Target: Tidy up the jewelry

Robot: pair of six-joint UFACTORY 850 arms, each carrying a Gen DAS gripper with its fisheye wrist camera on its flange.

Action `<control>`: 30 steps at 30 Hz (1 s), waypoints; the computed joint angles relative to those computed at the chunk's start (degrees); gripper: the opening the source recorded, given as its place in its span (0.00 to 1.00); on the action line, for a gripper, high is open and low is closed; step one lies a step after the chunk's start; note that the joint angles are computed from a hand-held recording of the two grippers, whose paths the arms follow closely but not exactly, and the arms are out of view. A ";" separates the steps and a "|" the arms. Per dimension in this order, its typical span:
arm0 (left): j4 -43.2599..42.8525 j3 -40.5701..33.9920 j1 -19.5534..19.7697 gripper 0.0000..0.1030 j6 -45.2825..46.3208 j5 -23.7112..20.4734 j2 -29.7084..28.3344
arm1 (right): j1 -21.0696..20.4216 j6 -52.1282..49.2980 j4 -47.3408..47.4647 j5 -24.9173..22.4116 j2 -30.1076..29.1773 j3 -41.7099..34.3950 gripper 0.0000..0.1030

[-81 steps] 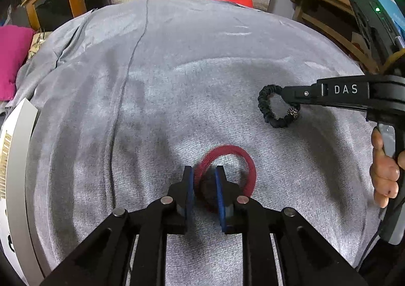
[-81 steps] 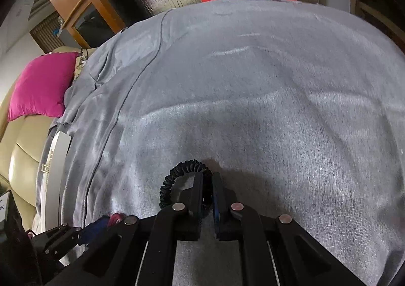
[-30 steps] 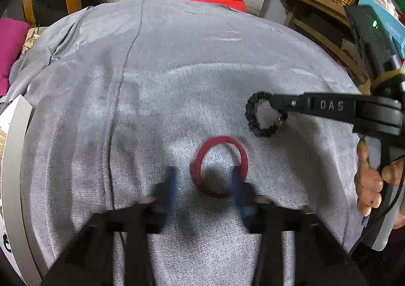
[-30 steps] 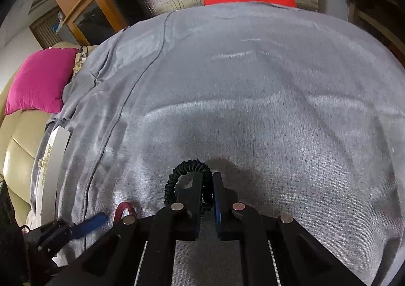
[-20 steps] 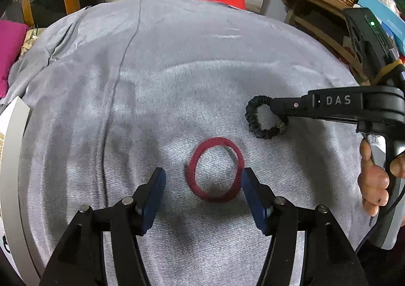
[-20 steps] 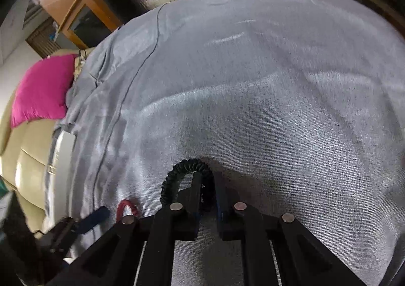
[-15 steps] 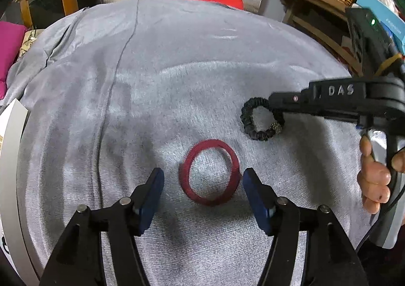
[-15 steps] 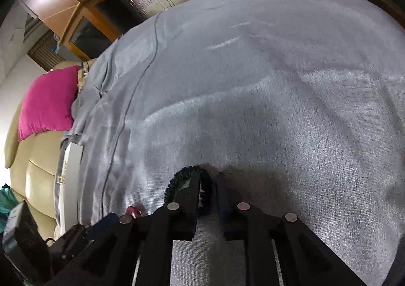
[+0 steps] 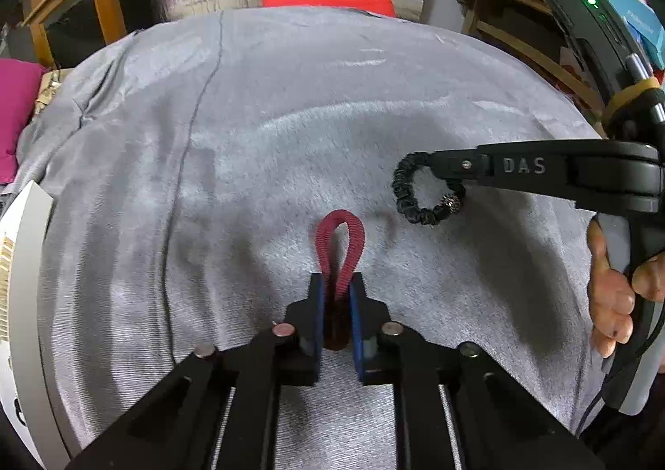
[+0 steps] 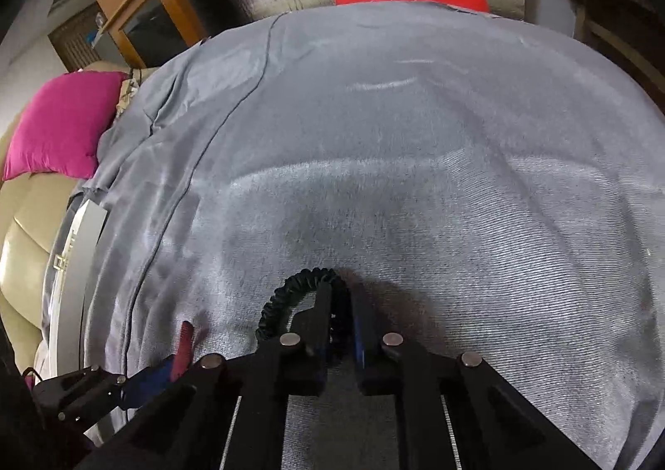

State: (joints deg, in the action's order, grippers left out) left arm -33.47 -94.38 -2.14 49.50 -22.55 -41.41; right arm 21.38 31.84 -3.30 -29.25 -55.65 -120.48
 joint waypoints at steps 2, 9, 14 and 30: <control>-1.03 0.54 0.20 0.08 0.83 1.12 0.48 | -0.16 1.15 -0.42 1.02 0.75 1.05 0.09; -4.64 2.71 0.66 0.07 4.21 4.14 2.28 | -0.05 3.49 -1.50 3.20 2.38 2.71 0.09; -5.32 3.43 1.07 0.07 4.59 5.20 3.09 | 0.52 4.53 -2.45 4.68 3.25 3.55 0.09; -8.72 4.37 3.52 0.07 5.83 4.87 4.42 | 1.77 6.72 -3.86 6.58 3.31 2.85 0.09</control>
State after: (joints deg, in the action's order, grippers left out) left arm -42.19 -90.01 1.38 55.33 -17.68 -36.99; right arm 23.15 38.57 -7.16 -22.68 -52.34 -117.63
